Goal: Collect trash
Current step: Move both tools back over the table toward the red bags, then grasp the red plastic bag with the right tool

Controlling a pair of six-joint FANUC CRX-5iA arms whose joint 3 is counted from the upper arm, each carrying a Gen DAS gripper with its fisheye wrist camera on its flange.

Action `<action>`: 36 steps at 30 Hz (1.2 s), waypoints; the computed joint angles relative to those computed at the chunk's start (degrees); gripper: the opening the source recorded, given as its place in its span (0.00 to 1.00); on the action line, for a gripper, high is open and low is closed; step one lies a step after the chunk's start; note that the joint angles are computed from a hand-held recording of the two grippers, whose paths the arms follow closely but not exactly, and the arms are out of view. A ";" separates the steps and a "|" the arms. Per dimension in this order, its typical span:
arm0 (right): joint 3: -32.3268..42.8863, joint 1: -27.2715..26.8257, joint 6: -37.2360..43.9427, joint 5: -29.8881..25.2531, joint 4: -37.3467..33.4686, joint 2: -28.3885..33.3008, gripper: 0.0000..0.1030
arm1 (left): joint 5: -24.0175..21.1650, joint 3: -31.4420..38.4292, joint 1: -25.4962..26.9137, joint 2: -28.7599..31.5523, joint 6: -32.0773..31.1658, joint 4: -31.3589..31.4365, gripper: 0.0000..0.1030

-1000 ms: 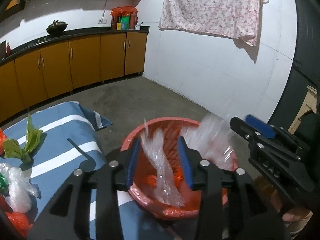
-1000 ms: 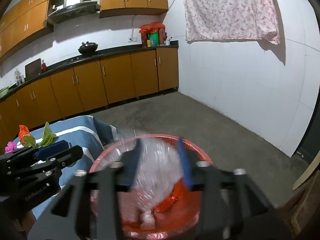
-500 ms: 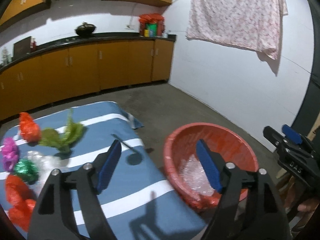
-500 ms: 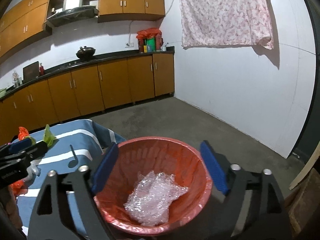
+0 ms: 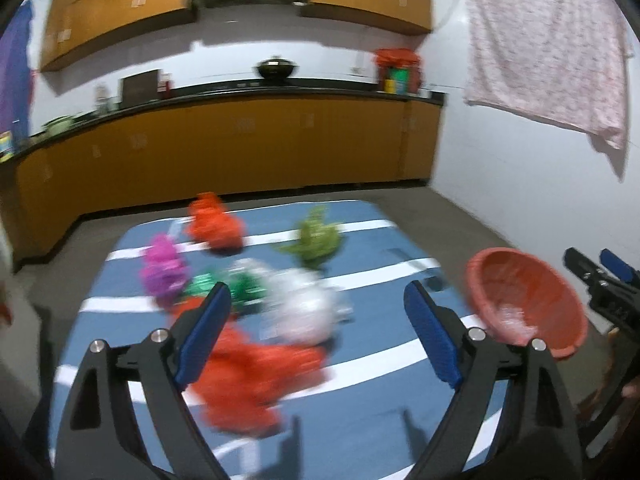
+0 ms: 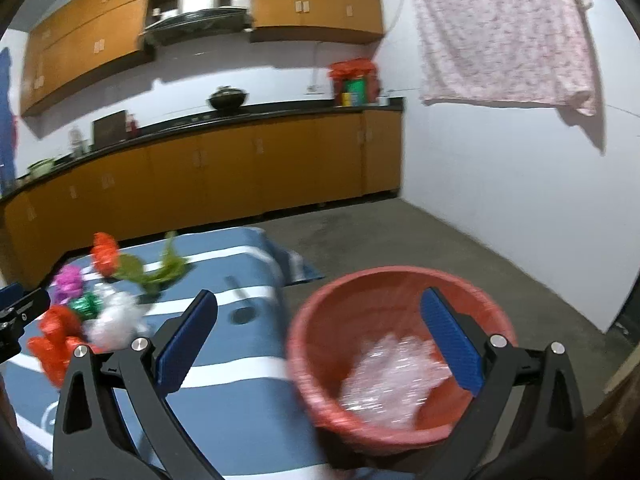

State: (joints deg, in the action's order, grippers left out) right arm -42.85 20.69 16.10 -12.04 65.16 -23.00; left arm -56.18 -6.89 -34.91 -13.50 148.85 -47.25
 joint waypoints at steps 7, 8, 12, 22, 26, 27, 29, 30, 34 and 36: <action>1.70 12.72 11.80 -1.88 -14.75 -0.14 0.96 | -13.22 -5.56 -1.35 -8.60 6.51 -7.86 0.84; 2.15 15.10 13.60 -2.25 -17.12 0.07 0.94 | -14.31 -6.15 -1.26 -9.58 6.90 -8.23 0.84; 5.42 23.52 23.62 -4.74 -28.87 1.44 0.84 | -18.56 -9.60 -0.47 -14.93 9.24 -9.13 0.84; 9.16 33.86 25.66 -7.63 -29.52 8.03 0.63 | -22.61 -15.45 1.85 -25.33 9.45 -7.20 0.84; 9.81 35.10 22.95 -8.88 -25.39 10.34 0.51 | -22.26 -16.53 2.80 -27.12 9.28 -6.27 0.84; 10.11 35.11 23.19 -9.07 -25.22 10.89 0.48 | -21.98 -16.73 3.15 -27.40 9.20 -5.95 0.84; 10.52 35.61 23.16 -10.00 -24.44 11.73 0.31 | -20.96 -17.23 4.22 -28.11 8.82 -4.86 0.84; 10.97 35.87 23.89 -10.87 -25.00 12.17 0.27 | -20.48 -17.35 4.59 -28.21 8.75 -4.51 0.84; 10.30 36.01 23.16 -12.25 -24.88 11.26 0.10 | -18.89 -17.89 5.22 -28.44 8.26 -3.52 0.84; 9.69 35.86 23.36 -12.68 -25.11 10.17 0.08 | -17.61 -18.14 6.16 -28.28 7.76 -2.54 0.84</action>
